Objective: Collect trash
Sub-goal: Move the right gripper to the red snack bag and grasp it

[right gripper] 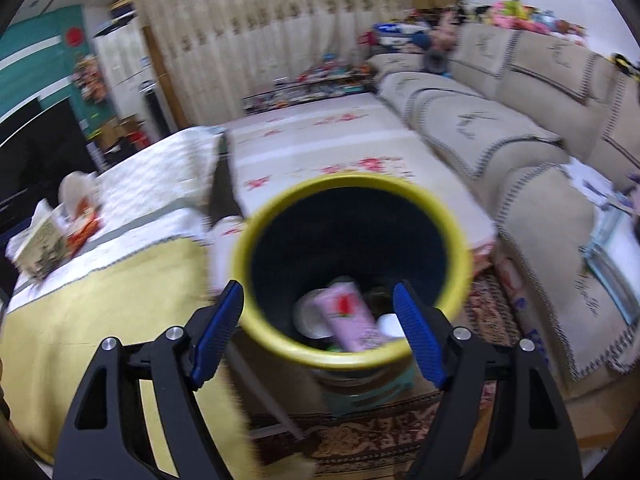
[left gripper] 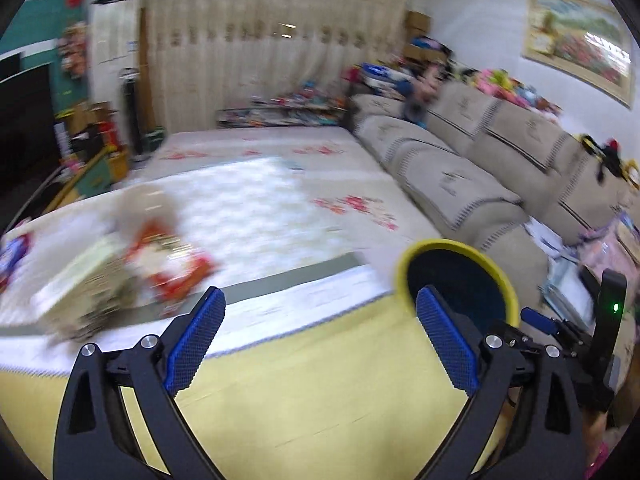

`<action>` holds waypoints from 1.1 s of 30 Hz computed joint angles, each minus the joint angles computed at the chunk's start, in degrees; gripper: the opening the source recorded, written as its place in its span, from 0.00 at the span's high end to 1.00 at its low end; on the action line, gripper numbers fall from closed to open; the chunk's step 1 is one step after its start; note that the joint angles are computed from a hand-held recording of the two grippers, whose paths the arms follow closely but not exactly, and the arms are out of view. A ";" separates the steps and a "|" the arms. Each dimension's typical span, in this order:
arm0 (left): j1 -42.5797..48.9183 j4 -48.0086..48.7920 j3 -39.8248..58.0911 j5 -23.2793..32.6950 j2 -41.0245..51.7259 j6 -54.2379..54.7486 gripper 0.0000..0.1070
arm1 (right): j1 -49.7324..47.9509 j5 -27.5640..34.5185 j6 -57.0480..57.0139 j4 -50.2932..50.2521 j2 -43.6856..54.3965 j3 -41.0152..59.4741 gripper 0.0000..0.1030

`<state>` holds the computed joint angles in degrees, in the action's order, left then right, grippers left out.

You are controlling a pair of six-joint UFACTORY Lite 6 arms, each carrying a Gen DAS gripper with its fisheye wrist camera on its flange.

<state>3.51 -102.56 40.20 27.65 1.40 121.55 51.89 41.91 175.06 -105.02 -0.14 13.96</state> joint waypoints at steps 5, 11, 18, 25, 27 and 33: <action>19.11 6.97 -1.29 6.31 0.38 2.80 0.11 | -0.18 -4.26 -4.96 -5.66 10.41 15.29 0.29; 35.81 14.07 5.77 12.26 10.51 3.42 0.11 | 0.32 -10.07 -20.69 -3.16 25.56 40.07 0.28; 41.82 16.83 12.40 16.03 16.61 3.21 0.11 | 0.03 -14.51 -44.15 10.88 41.41 67.75 0.28; 41.98 18.05 13.71 15.85 17.47 0.55 0.11 | -3.49 -16.01 -67.84 27.37 53.05 89.41 0.28; 41.82 17.91 13.24 15.61 17.30 0.55 0.11 | -5.19 -16.59 -79.55 36.19 58.34 97.25 0.28; 40.66 16.88 12.16 14.89 16.82 1.51 0.11 | -9.37 -14.29 -112.33 64.45 74.56 121.10 0.28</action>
